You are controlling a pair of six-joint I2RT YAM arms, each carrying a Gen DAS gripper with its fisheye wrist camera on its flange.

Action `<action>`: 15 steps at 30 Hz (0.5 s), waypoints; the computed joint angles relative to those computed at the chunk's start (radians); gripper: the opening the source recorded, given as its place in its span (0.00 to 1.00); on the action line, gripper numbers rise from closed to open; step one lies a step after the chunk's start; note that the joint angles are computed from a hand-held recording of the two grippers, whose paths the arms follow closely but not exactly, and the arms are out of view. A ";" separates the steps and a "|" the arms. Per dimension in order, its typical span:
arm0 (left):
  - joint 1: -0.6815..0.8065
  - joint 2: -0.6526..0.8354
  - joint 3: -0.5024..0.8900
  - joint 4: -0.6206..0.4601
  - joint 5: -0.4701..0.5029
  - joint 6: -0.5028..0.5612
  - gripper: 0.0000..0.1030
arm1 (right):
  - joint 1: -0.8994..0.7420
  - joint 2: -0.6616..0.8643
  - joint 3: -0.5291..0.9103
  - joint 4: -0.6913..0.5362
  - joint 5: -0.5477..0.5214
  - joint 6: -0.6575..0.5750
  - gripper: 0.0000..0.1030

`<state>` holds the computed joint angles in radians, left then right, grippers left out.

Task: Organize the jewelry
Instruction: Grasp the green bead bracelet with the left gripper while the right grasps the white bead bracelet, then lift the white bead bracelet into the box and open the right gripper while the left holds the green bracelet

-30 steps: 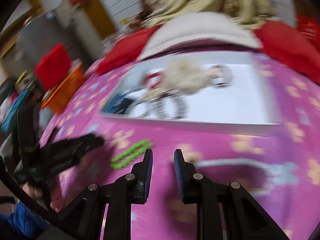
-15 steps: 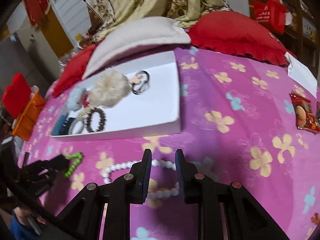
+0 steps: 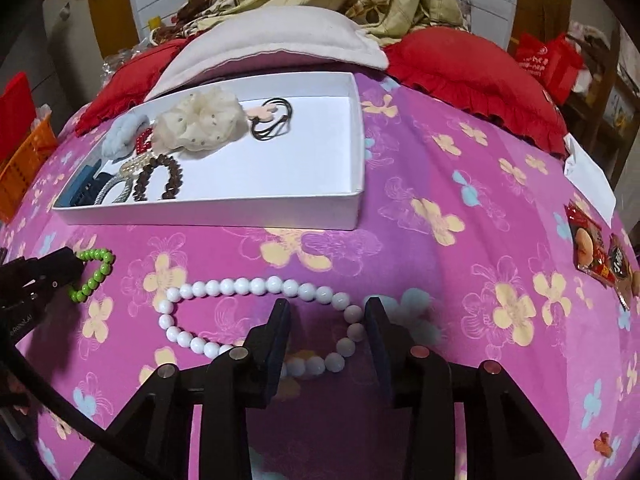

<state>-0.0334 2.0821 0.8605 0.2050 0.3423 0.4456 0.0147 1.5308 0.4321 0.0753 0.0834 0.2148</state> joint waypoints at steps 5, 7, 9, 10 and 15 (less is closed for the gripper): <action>0.012 -0.010 0.022 -0.078 0.071 -0.008 0.08 | 0.036 -0.025 -0.016 0.043 -0.065 0.013 0.08; 0.020 -0.027 0.015 -0.076 0.082 -0.011 0.08 | 0.043 -0.069 -0.035 0.061 -0.071 0.020 0.09; 0.038 -0.046 0.015 -0.089 0.114 -0.018 0.08 | 0.034 -0.122 -0.059 0.082 -0.092 0.033 0.09; 0.047 -0.052 0.017 -0.097 0.127 -0.018 0.08 | 0.024 -0.155 -0.073 0.088 -0.102 0.039 0.09; 0.100 -0.091 0.027 -0.142 0.203 -0.020 0.07 | -0.013 -0.263 -0.102 0.089 -0.134 0.075 0.09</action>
